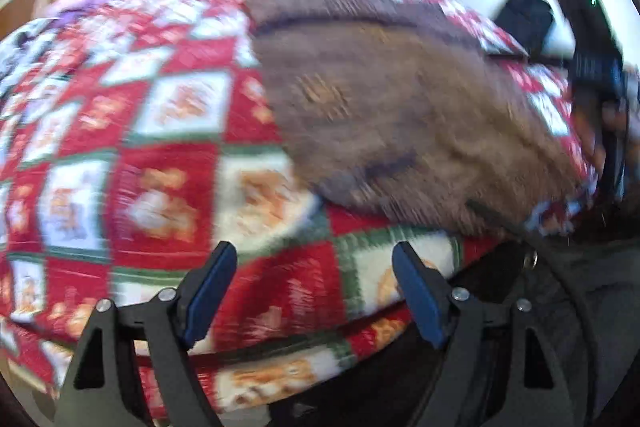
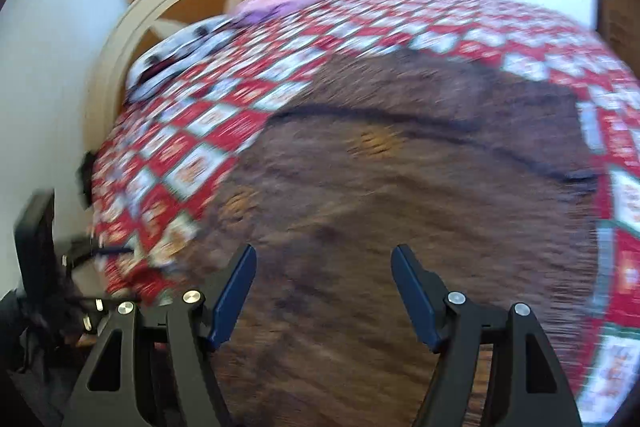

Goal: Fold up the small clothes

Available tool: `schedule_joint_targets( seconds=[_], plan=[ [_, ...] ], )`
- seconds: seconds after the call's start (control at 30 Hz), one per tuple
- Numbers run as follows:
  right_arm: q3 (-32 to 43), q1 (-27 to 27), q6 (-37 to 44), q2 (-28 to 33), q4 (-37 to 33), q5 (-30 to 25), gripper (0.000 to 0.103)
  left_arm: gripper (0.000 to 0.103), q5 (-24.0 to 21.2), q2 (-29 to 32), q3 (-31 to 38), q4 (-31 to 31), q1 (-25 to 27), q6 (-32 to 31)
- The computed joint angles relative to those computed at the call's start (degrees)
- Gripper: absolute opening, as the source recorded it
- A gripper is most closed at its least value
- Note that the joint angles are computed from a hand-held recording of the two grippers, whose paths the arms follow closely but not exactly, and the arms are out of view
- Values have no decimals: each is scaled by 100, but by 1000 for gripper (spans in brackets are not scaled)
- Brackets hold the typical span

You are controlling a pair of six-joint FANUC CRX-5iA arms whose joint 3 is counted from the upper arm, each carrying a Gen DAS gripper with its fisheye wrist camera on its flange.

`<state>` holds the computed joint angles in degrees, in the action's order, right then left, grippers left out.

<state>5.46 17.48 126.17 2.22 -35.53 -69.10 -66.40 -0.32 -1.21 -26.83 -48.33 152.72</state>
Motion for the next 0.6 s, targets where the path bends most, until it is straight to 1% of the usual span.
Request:
schedule_joint_targets(
  seconds=[0.07, 0.1, 0.13, 0.17, 0.23, 0.3, 0.33, 0.37, 0.4, 0.43, 0.47, 0.5, 0.53, 0.57, 0.6],
  plan=[
    [486, -273, 156, 506, -979, -1185, 71, 82, -318, -173, 123, -668, -316, 639],
    [647, -333, 82, 721, -1311, -1599, 71, 82, -465, -258, 166, -978, -473, 902],
    [754, -303, -9, 904, -1531, -1889, 71, 83, -666, -334, 237, -1312, -652, 1134],
    [762, -223, -48, 961, -1556, -1943, 71, 84, -837, -367, 286, -1527, -769, 1272],
    [707, -1, -118, 1008, -1459, -1898, 71, 88, -1443, -382, 437, -2130, -1132, 1570],
    [628, 232, -302, 1036, -1207, -1757, 71, 98, -2460, -158, 745, -2844, -1505, 1670],
    [591, 314, -368, 1048, -1109, -1729, 71, 99, -3091, 50, 938, -3238, -1719, 1630],
    [568, 374, -391, 1074, -1069, -1749, 71, 101, -3822, 315, 1128, -3755, -1928, 1410],
    [550, 428, -411, 1092, -1040, -1789, 71, 102, -4487, 618, 1311, -4250, -2088, 1041],
    [546, 457, -427, 1100, -1035, -1831, 71, 103, -5025, 886, 1453, -4674, -2183, 655],
    [611, 422, -426, 1185, -1221, -2115, 71, 103, -5551, 1123, 1504, -5198, -2278, 254],
    [678, 365, -412, 1270, -1423, -2373, 71, 103, -5776, 1197, 1492, -5424, -2305, 152],
    [814, 259, -395, 1436, -1833, -2886, 71, 103, -5895, 1158, 1428, -5546, -2330, 235],
    [899, 213, -422, 1554, -2100, -3260, 71, 103, -5784, 1066, 1385, -5424, -2294, 502],
    [997, 168, -466, 1702, -2452, -3731, 71, 103, -5573, 924, 1330, -5210, -2249, 836]
  ],
)
